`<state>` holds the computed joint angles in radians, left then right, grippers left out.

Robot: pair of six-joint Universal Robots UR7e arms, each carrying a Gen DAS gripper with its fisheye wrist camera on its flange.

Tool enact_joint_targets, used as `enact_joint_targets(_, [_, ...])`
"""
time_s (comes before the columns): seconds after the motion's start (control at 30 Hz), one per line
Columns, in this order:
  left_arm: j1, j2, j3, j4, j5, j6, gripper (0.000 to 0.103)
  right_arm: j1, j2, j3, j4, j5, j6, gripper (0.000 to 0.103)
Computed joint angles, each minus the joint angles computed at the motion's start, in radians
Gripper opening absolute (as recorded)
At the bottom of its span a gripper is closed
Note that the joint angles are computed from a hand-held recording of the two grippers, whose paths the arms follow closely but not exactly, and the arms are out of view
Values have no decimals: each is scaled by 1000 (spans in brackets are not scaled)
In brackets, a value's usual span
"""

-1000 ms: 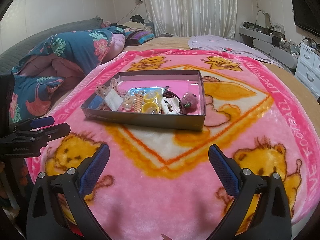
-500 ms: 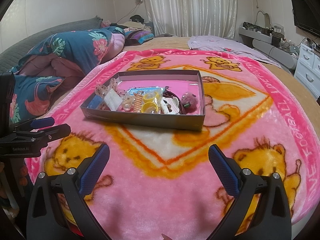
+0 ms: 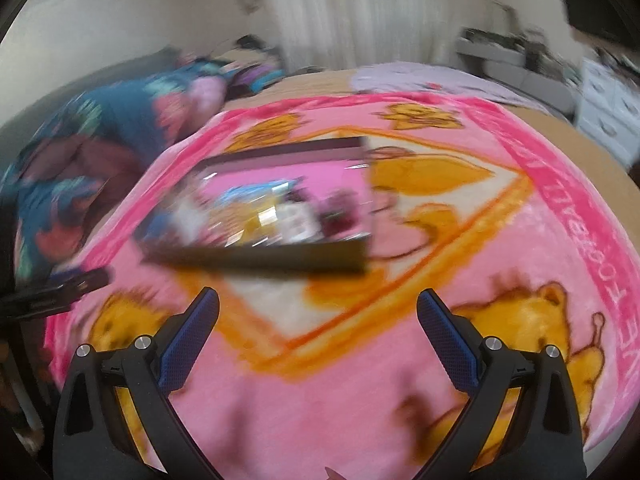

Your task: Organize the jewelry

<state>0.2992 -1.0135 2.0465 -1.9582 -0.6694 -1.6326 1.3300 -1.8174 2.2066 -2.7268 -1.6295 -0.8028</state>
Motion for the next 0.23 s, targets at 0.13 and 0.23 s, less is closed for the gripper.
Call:
enact_joint_targets(0.13, [96, -103, 11, 226, 20, -216, 94, -20, 236, -204, -182, -173, 86, 98])
enact_joint_targets(0.23, [186, -149, -20, 441, 41, -355, 94, -31, 353, -343, -209, -276, 125, 98])
